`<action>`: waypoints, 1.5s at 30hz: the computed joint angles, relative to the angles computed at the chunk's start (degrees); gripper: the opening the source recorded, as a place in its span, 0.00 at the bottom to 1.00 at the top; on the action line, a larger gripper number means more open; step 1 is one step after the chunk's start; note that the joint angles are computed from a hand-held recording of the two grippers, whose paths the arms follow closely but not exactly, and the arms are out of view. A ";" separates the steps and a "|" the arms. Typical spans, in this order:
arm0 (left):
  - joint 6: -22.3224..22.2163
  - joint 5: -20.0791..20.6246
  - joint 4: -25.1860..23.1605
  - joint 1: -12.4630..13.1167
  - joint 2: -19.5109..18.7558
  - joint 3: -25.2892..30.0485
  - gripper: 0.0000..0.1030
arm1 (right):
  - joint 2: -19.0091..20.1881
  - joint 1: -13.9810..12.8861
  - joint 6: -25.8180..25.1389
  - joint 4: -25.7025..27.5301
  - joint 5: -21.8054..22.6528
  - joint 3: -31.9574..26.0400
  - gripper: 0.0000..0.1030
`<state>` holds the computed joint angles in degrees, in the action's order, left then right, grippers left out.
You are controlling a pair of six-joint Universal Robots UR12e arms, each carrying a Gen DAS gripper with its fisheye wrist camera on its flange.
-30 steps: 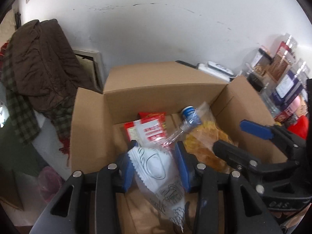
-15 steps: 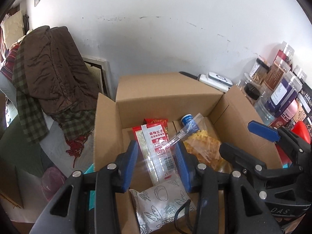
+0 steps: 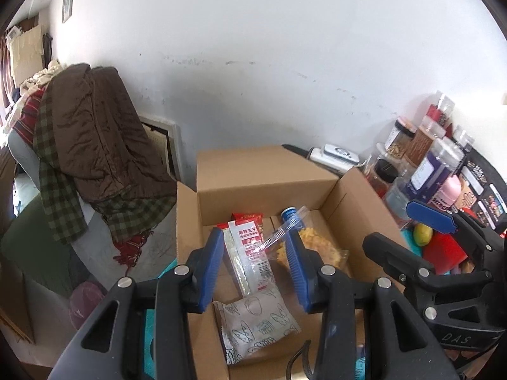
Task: Organize snacks
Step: 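Withdraw both grippers from the box back toward the remaining snacks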
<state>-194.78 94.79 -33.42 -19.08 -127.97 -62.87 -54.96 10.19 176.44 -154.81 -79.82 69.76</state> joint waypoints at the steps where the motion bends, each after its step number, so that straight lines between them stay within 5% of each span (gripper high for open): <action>1: 0.07 0.17 0.52 -0.09 0.34 -0.35 0.39 | -0.37 0.08 -0.09 -0.51 -0.16 0.38 0.82; 26: 3.29 4.65 11.14 -2.70 11.35 -13.43 0.39 | -11.36 1.44 1.88 -14.24 -3.02 14.00 0.82; 31: 3.89 5.65 16.02 -3.44 13.17 -17.06 0.77 | -13.68 1.65 3.06 -16.28 -3.68 17.49 0.82; 45: 7.32 3.57 18.75 -4.43 17.71 -24.87 0.78 | -18.58 2.80 5.63 -19.88 -6.56 26.31 0.83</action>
